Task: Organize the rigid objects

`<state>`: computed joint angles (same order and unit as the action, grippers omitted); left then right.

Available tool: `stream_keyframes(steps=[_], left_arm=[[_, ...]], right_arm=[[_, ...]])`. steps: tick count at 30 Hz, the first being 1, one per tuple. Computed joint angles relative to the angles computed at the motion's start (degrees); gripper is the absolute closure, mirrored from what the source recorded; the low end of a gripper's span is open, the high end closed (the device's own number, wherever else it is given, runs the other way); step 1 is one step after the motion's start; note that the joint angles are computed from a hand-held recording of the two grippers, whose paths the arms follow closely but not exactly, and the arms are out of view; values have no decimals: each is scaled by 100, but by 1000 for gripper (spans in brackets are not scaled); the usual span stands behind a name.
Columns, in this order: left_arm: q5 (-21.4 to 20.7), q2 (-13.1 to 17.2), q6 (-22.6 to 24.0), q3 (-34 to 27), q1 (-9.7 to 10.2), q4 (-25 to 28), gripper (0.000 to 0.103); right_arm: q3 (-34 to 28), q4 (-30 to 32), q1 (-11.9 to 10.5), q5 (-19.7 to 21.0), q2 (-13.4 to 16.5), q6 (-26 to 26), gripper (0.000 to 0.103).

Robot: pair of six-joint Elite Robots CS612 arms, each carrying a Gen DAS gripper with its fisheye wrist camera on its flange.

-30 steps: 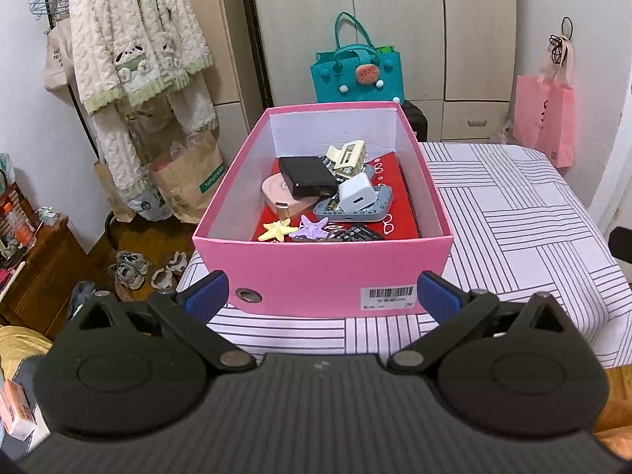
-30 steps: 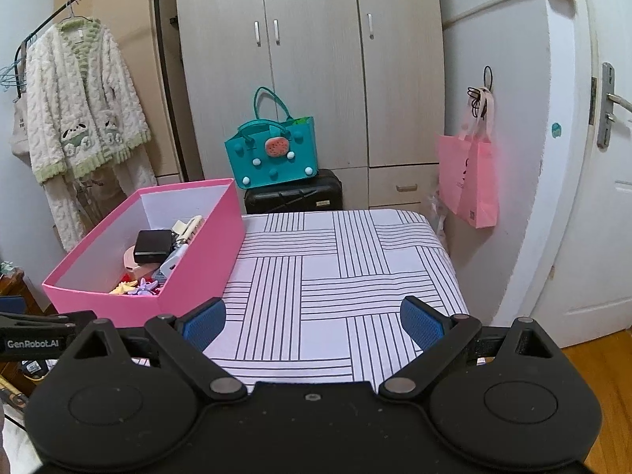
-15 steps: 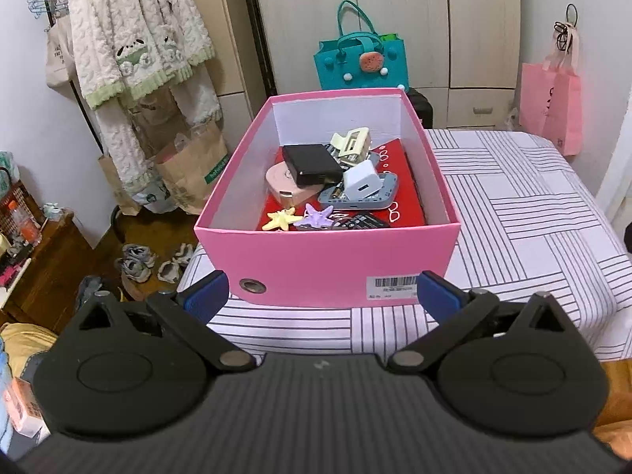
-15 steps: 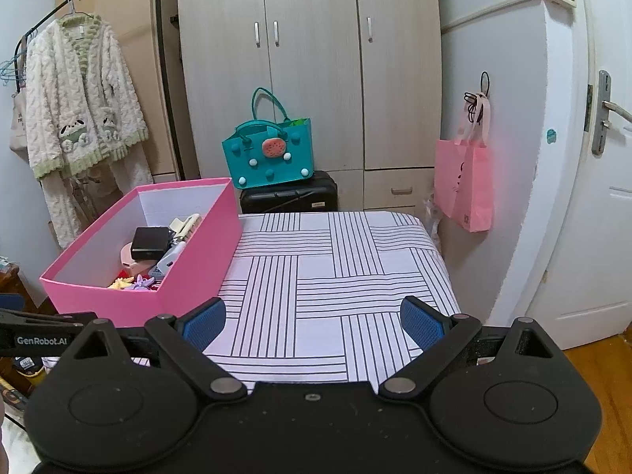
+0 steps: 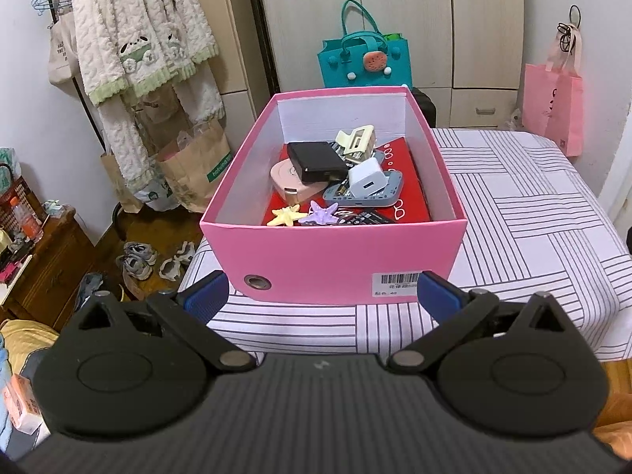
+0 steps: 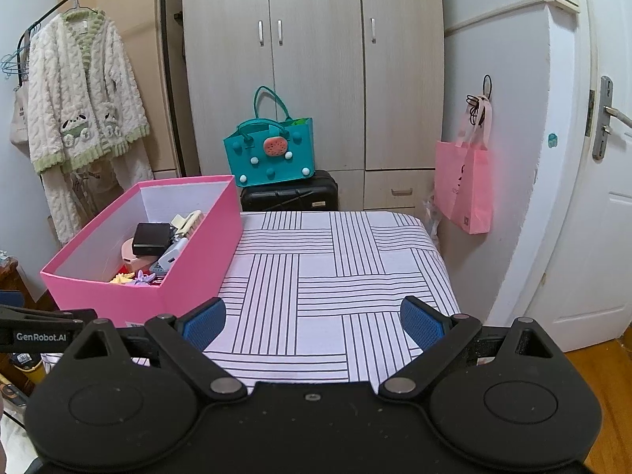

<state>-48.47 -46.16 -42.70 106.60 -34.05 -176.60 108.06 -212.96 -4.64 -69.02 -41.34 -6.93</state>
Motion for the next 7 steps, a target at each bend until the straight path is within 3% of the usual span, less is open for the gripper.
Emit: stream_keyframes(steps=[7], left_arm=[[-16,-4,-60,23,13,-32,0]], right_arm=[[11,18,-5,-12,-12,8,6]])
